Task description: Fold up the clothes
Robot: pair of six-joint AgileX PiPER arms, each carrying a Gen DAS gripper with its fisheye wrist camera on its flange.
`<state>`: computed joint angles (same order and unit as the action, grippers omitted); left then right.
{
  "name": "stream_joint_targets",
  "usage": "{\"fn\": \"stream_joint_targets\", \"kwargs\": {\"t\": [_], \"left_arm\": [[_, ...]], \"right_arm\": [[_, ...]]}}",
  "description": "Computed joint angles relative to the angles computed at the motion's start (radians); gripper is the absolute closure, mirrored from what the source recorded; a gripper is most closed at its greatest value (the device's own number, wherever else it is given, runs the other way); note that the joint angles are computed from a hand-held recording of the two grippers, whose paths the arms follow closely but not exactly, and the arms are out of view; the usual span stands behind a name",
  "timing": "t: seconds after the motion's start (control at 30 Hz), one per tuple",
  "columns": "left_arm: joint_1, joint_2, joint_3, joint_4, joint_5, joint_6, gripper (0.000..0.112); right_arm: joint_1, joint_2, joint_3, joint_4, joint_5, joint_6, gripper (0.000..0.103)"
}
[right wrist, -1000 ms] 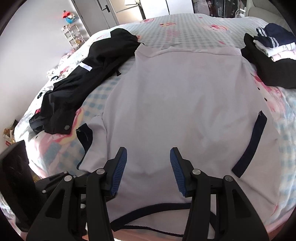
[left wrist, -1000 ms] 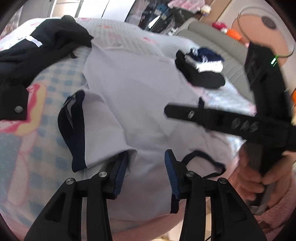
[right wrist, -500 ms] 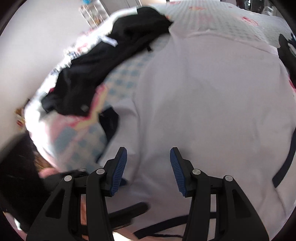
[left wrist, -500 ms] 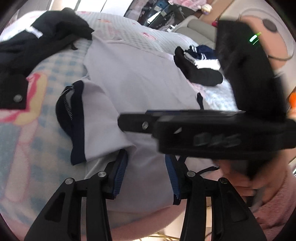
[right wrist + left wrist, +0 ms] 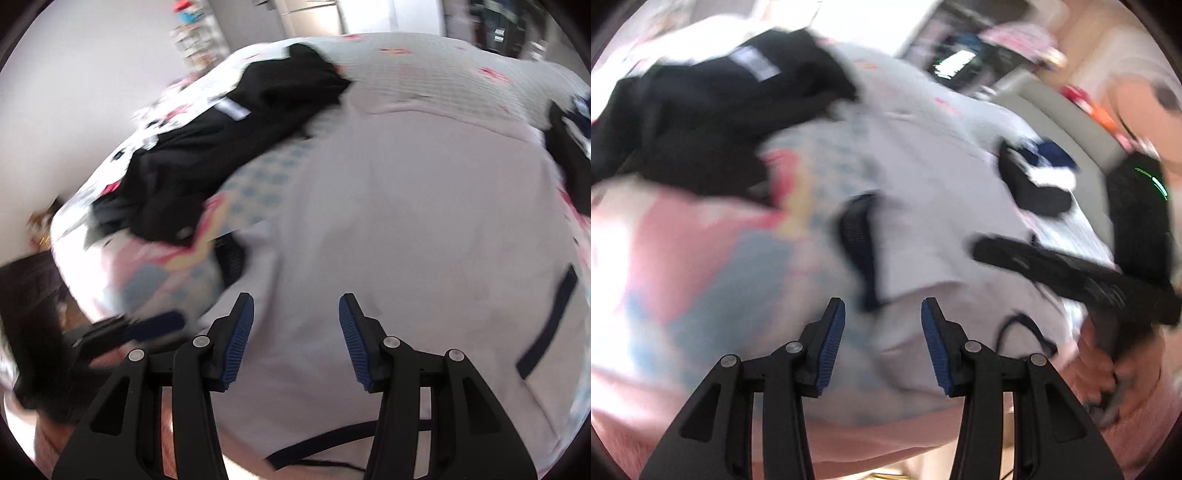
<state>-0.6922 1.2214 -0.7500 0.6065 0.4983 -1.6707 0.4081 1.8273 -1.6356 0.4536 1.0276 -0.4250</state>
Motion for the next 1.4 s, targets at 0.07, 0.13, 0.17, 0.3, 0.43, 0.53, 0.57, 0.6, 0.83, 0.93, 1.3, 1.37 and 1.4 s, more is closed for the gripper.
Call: {"fn": "stream_joint_targets", "kwargs": {"t": [0.07, 0.13, 0.17, 0.3, 0.43, 0.53, 0.57, 0.6, 0.83, 0.93, 1.3, 1.37, 1.4], "left_arm": [[0.027, -0.034, 0.052, 0.067, -0.065, -0.116, 0.067], [-0.008, -0.032, 0.043, 0.184, -0.015, -0.231, 0.067], [-0.026, -0.025, 0.033, 0.219, 0.016, -0.259, 0.067], [0.001, -0.006, 0.038, 0.196, -0.019, -0.234, 0.067], [0.011, -0.02, 0.051, 0.188, -0.032, -0.221, 0.067], [0.009, 0.004, 0.031, 0.17, -0.022, -0.185, 0.067], [0.008, 0.015, 0.019, 0.16, -0.018, -0.161, 0.067], [0.018, 0.024, 0.01, 0.142, -0.03, -0.127, 0.067], [0.089, 0.167, -0.165, -0.109, -0.014, 0.301, 0.067], [0.108, 0.294, -0.316, -0.225, 0.103, 0.536, 0.067], [0.178, 0.399, -0.381, -0.401, -0.03, 0.709, 0.067], [0.179, 0.348, -0.32, -0.389, -0.068, 0.649, 0.067], [0.166, 0.327, -0.304, -0.342, -0.053, 0.596, 0.067]], "right_arm": [[0.04, 0.006, 0.003, -0.032, -0.004, -0.001, 0.053], [0.09, 0.015, 0.011, -0.088, -0.019, 0.001, 0.053], [0.117, 0.016, 0.019, -0.122, -0.029, 0.006, 0.053], [0.234, 0.025, 0.044, -0.34, -0.093, 0.06, 0.053], [0.257, 0.006, 0.056, -0.45, -0.118, 0.106, 0.055], [0.226, 0.009, 0.067, -0.526, -0.161, 0.224, 0.055], [0.201, 0.016, 0.063, -0.521, -0.163, 0.247, 0.055], [0.167, 0.018, 0.061, -0.481, -0.162, 0.249, 0.055], [0.026, -0.047, 0.135, -0.347, -0.227, 0.278, 0.055], [-0.024, -0.064, 0.129, -0.252, -0.186, 0.211, 0.055], [-0.076, -0.03, 0.059, -0.091, 0.012, -0.008, 0.054], [-0.052, -0.025, 0.073, -0.129, -0.008, -0.002, 0.054], [-0.055, -0.02, 0.079, -0.102, -0.009, -0.02, 0.053]]}}
